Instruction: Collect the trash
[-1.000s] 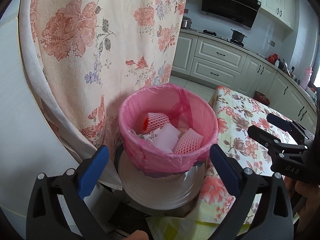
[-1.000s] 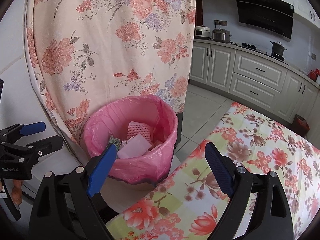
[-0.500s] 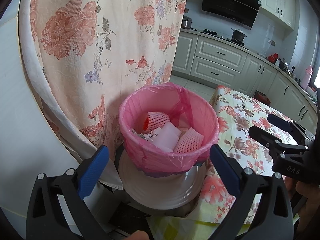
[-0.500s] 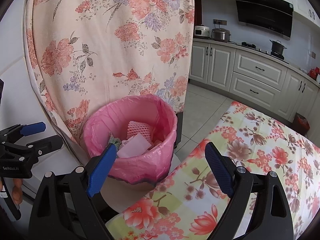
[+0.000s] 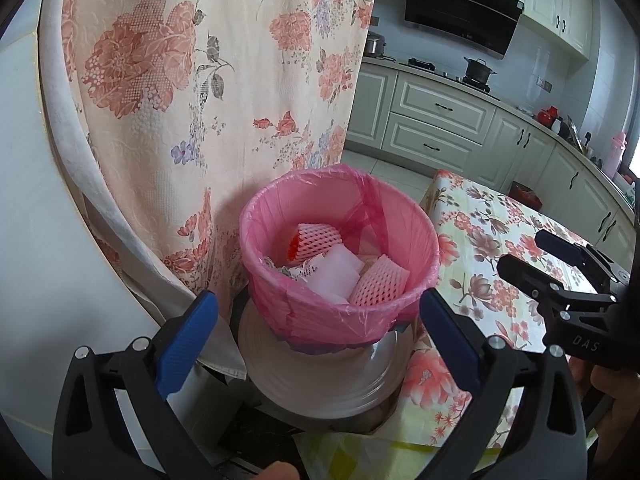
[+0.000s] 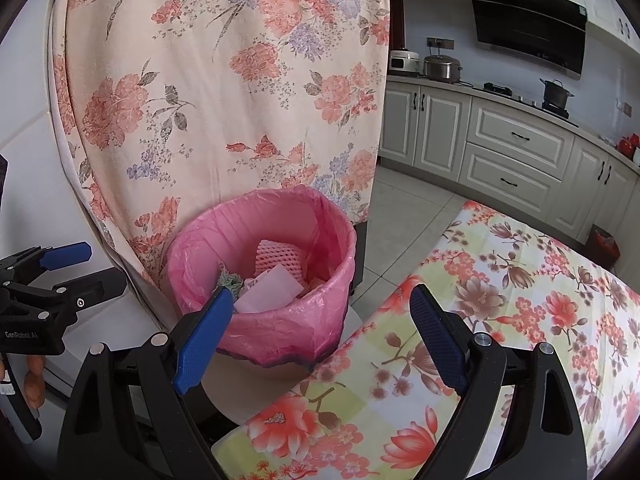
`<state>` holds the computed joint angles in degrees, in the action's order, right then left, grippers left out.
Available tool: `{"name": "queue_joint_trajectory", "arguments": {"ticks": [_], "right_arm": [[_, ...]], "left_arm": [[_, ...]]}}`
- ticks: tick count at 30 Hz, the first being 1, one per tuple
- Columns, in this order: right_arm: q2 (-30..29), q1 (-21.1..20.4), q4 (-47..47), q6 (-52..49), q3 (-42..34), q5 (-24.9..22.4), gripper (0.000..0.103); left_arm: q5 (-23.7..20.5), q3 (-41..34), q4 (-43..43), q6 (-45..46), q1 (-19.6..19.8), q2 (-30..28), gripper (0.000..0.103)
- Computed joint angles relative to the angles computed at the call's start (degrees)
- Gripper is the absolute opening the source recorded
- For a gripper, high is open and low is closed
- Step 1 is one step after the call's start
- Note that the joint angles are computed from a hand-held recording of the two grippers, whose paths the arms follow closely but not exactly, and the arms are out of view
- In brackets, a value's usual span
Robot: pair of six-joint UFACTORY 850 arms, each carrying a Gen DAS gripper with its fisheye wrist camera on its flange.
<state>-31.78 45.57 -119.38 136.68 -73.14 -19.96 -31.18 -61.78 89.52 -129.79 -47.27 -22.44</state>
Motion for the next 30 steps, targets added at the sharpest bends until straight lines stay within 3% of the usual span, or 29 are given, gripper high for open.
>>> {"name": "queue_joint_trajectory", "arguments": {"ticks": [30], "right_arm": [[-0.1, 0.1, -0.5, 0.6, 0.0, 0.1, 0.085]], "left_arm": [[-0.2, 0.1, 1.4, -1.4, -0.3, -0.1, 0.098]]}}
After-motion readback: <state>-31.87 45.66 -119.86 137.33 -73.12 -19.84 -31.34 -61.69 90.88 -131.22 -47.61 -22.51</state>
